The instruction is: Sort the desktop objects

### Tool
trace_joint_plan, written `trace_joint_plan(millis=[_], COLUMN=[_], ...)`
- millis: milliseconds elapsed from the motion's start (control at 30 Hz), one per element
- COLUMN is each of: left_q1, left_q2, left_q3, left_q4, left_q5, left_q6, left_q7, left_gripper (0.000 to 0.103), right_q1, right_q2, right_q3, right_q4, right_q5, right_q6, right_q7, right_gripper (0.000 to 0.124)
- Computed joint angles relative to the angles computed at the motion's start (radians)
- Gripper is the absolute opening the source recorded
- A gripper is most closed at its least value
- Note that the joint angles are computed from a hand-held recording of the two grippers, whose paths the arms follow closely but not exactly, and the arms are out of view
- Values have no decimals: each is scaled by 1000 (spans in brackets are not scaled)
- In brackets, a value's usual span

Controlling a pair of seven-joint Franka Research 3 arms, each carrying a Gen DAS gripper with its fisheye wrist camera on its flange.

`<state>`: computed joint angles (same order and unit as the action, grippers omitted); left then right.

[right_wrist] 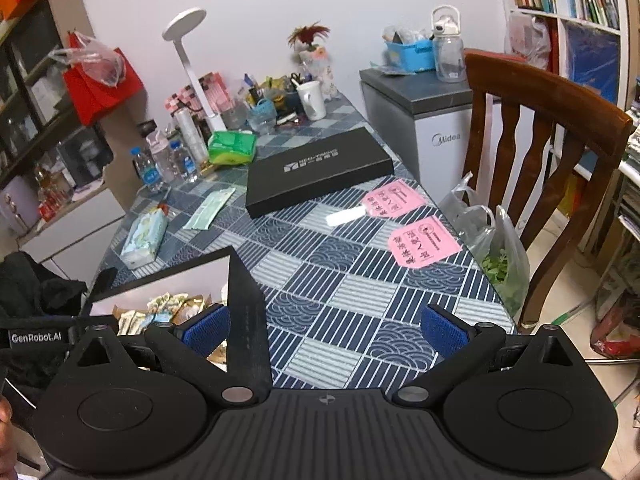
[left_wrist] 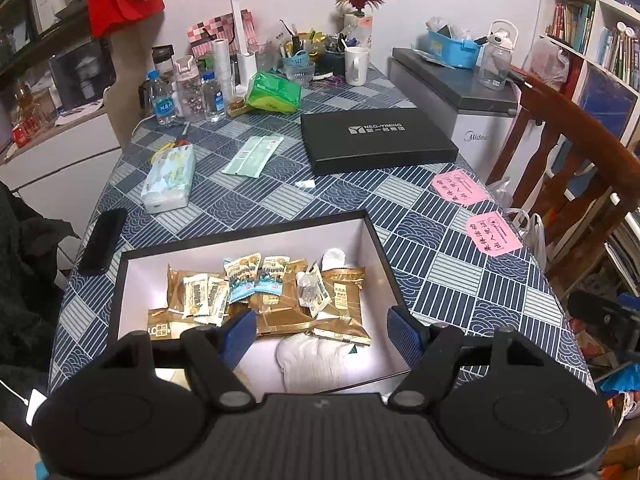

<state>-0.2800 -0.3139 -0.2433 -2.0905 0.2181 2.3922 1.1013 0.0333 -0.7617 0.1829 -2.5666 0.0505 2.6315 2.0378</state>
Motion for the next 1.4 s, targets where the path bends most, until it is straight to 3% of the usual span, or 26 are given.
trace_joint_plan(millis=[167,433,767,1000,1400], left_q1=[-1,2,-33,-74,-165], left_q2=[32,138,313,449,722], left_q3=[-3,-31,-43,-26,32], left_q4=[30,149,363,541,909], left_q5=[-2,61,166,210,257], left_q6=[-19,-92,-218,-312,-449], left_q7=[8,-61,-162,-202,-181], left_gripper=[86,86,86,86,86], right_q1=[9,34,82,95,47], right_q2=[25,146,312,424,628], right_q3=[-14,-99,-219,-269,-279], right_q4=[13,84,195,291,478], right_q5=[-4,47,213,352,512], right_q6=[11,26,55,55,-10], right_q7=[-35,-158,-384,-540,-721], right_gripper=[103,103,103,103,103])
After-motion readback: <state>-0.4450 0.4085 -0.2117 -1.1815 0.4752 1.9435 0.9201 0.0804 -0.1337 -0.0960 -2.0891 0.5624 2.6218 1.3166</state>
